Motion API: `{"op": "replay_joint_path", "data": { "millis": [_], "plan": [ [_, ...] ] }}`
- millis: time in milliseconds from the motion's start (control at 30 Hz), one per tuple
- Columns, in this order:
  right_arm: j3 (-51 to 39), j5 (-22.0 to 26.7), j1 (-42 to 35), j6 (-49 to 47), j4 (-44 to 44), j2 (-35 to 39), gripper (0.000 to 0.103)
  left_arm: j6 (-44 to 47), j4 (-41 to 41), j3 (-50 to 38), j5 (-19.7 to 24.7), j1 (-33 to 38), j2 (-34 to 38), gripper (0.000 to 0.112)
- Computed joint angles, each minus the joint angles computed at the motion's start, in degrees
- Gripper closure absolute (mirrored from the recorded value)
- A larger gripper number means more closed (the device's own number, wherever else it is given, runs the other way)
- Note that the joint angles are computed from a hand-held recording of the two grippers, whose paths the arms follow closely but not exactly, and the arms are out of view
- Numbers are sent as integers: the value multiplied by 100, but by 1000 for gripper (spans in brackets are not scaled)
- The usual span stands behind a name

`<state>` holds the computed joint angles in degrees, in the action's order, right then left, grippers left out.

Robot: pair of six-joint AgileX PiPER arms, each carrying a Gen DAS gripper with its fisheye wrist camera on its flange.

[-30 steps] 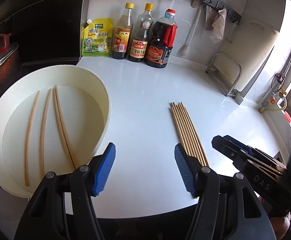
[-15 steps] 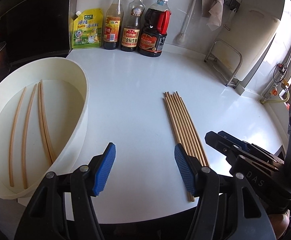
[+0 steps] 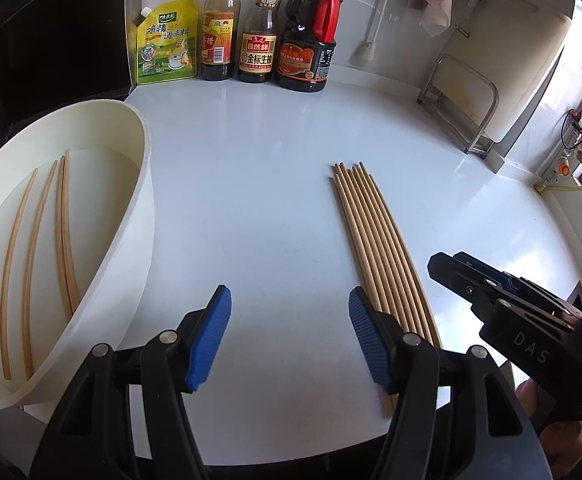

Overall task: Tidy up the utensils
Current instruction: 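Move both open tools back from the basin to the chopstick row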

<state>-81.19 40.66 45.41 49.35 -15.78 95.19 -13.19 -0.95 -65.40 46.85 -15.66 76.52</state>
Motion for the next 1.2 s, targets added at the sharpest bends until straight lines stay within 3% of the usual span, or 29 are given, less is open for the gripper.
{"op": "replay_joint_path", "data": {
  "millis": [433,667,1200],
  "plan": [
    [316,-238,-260,-278,266,-57,68,-331,224,-39,-67,-59,281,52],
    [290,69,-203,2,-207,40,68,-511,256,-22,-169,-210,358,52],
    [199,330,-96,-208,-378,280,68,-868,407,-18,-224,-481,498,52]
  ]
}}
